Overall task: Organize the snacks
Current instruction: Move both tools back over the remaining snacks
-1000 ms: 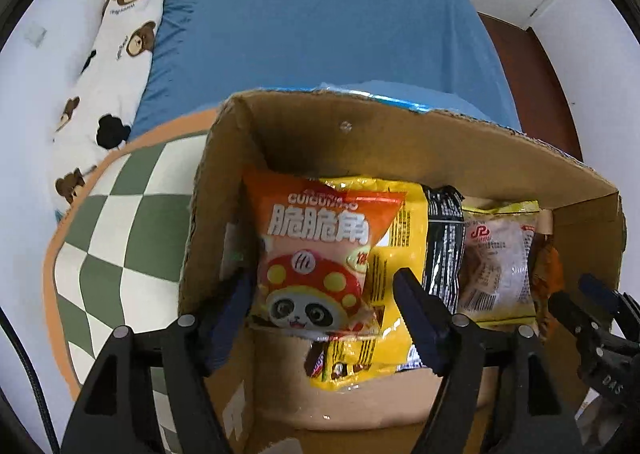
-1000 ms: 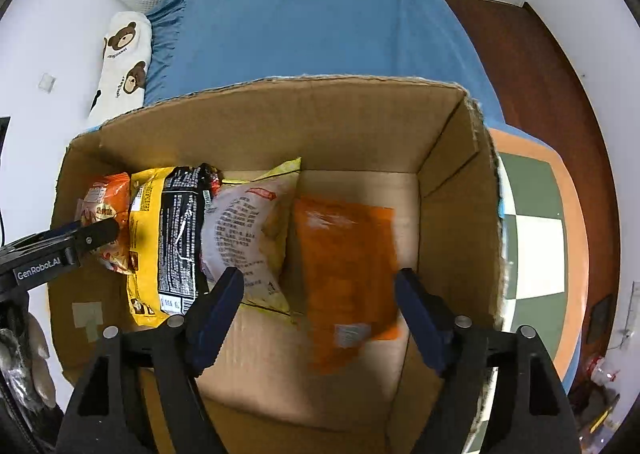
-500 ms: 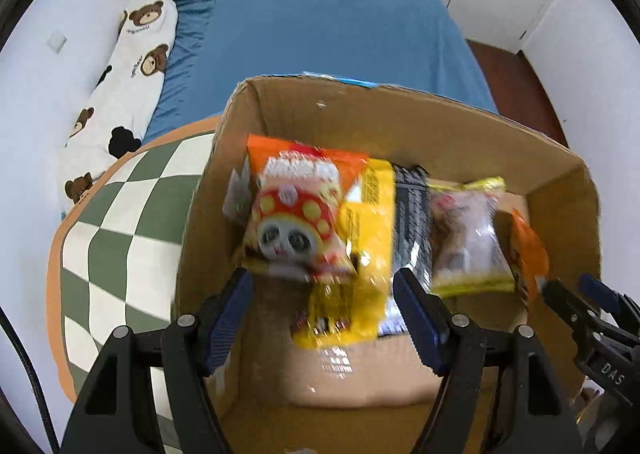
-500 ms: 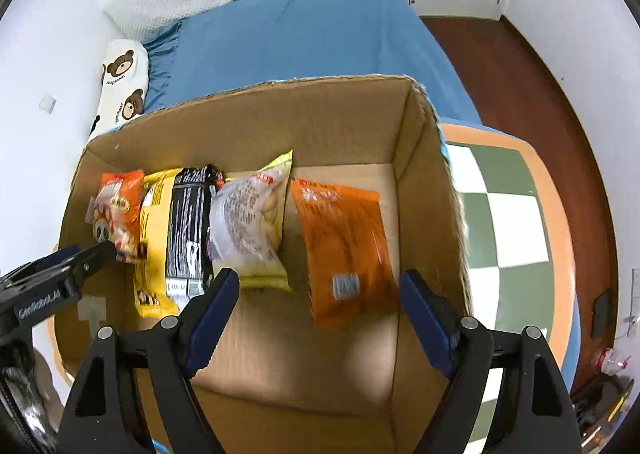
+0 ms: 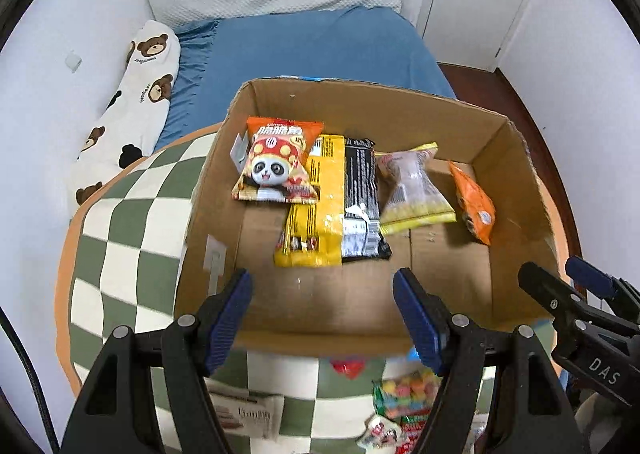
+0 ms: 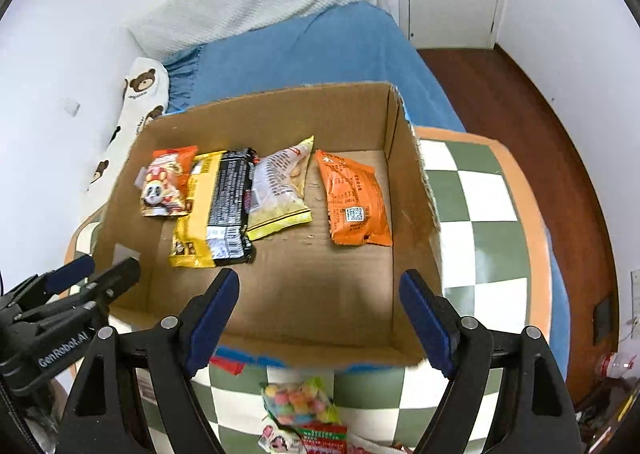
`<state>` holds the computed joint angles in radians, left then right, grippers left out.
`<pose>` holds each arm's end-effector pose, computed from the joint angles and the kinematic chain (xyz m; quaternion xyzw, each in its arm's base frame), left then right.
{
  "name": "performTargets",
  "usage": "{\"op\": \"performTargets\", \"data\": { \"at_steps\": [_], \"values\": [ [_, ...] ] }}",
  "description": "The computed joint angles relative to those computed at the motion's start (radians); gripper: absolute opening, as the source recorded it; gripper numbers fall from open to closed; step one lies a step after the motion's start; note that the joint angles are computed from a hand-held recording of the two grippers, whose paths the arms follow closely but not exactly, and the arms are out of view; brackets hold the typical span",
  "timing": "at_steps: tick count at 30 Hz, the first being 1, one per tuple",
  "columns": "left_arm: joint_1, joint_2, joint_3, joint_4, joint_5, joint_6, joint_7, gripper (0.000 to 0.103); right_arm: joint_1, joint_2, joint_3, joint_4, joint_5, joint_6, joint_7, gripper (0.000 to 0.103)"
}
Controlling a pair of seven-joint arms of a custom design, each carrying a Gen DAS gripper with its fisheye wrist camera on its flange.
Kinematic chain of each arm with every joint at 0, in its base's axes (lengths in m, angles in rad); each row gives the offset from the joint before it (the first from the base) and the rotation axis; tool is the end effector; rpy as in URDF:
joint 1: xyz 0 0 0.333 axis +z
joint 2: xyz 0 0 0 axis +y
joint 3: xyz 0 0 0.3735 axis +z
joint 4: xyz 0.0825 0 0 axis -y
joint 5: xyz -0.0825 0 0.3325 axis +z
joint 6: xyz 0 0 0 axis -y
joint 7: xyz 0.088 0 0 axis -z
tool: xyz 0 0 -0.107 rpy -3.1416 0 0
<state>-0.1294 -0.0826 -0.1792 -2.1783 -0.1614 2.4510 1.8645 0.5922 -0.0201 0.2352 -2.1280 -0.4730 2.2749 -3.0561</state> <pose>0.4760 -0.1548 0.5464 -0.5022 0.8449 -0.1633 0.0848 0.3520 0.3676 0.5200 -0.4782 0.8530 -0.1376 0.1572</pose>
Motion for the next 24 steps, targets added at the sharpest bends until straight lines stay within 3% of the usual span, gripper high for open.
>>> {"op": "performTargets", "data": {
  "at_steps": [6,13,18,24],
  "values": [
    [0.009,-0.121,0.011,-0.074,-0.024,-0.001,-0.008,0.071,0.027,-0.059,0.035,-0.02,-0.028,0.018,0.089,0.085],
    [0.062,-0.227,0.045,-0.201,-0.033,-0.065,0.015,0.071,0.073,-0.054,0.072,-0.153,0.077,0.195,0.212,0.085],
    [0.137,-0.206,0.084,-0.297,0.001,-0.114,0.041,0.071,0.131,0.018,0.095,-0.248,0.159,0.331,0.321,0.084],
    [0.222,-0.099,0.139,-0.294,-0.039,-0.212,0.04,0.071,0.216,0.172,0.078,-0.275,0.178,0.504,0.456,0.061]
  ]
}}
